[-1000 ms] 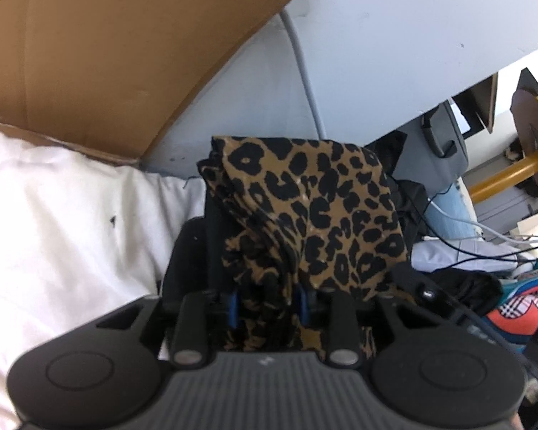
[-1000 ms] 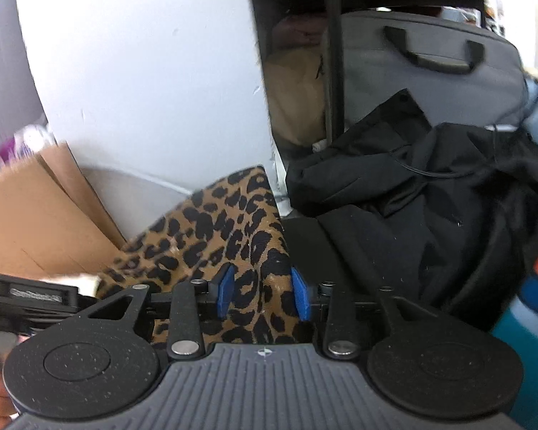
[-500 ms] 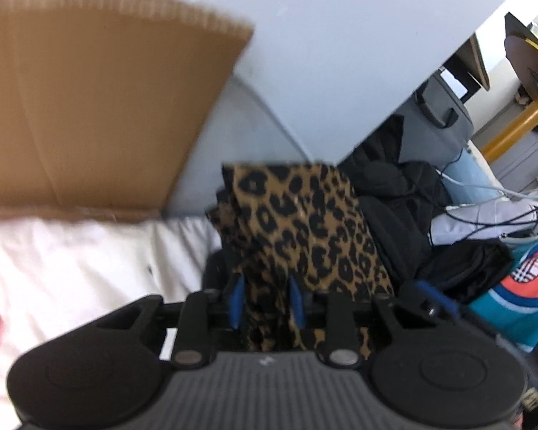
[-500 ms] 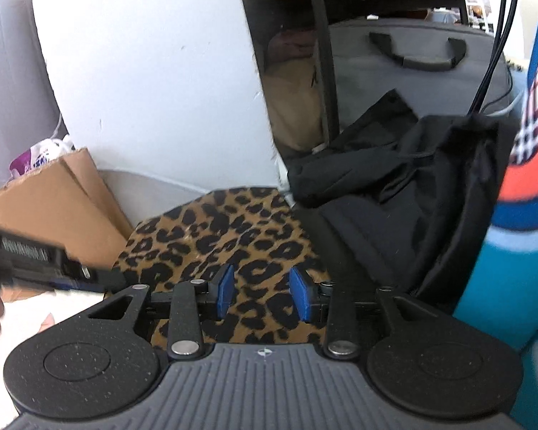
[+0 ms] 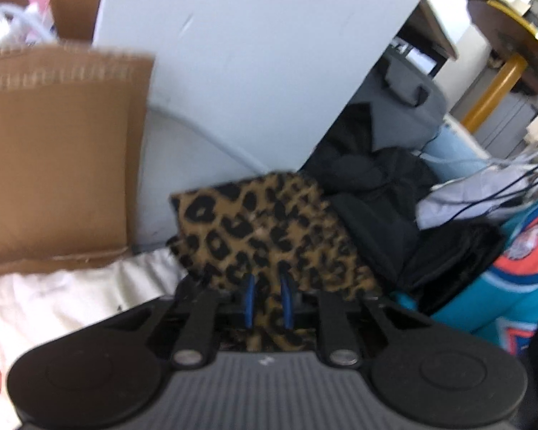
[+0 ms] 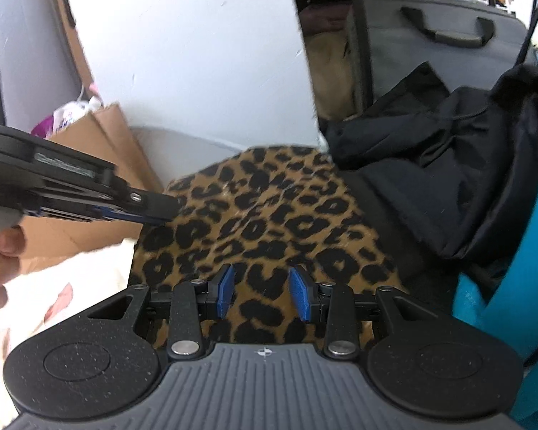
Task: Fold clothes
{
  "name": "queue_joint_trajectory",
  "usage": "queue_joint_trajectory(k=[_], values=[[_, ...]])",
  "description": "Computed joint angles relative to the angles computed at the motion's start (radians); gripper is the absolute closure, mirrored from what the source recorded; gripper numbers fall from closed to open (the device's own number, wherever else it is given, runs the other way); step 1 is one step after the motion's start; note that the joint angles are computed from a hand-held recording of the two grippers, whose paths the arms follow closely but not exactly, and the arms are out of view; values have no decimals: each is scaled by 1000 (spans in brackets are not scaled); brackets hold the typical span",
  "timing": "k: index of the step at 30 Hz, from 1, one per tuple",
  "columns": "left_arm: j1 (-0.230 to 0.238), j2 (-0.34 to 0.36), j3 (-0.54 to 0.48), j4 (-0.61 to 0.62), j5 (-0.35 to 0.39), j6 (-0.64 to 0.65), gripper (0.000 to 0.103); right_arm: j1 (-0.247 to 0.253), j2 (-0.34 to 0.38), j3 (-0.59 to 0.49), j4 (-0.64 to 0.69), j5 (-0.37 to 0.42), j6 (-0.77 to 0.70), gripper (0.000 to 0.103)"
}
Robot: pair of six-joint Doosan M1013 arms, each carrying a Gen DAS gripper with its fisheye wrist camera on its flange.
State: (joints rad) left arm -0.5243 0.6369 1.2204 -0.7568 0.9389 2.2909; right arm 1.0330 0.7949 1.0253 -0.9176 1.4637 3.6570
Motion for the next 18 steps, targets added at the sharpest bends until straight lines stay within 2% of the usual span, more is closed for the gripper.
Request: queue_joint_trajectory(k=[3,9,12,18], values=[[-5,2,17,40,-46,-26,100,3,-1,11,7,-17,0,62],[-12,3,28,103,-114,-94,101,17,-13,33,28,-28,-31,61],[-1,-2,24,69,-96,-78,100,29,-21,46,49,-35,-23,61],[12,-32,41,-24,-43,53,100,53,-29,54,83,-25,11,61]])
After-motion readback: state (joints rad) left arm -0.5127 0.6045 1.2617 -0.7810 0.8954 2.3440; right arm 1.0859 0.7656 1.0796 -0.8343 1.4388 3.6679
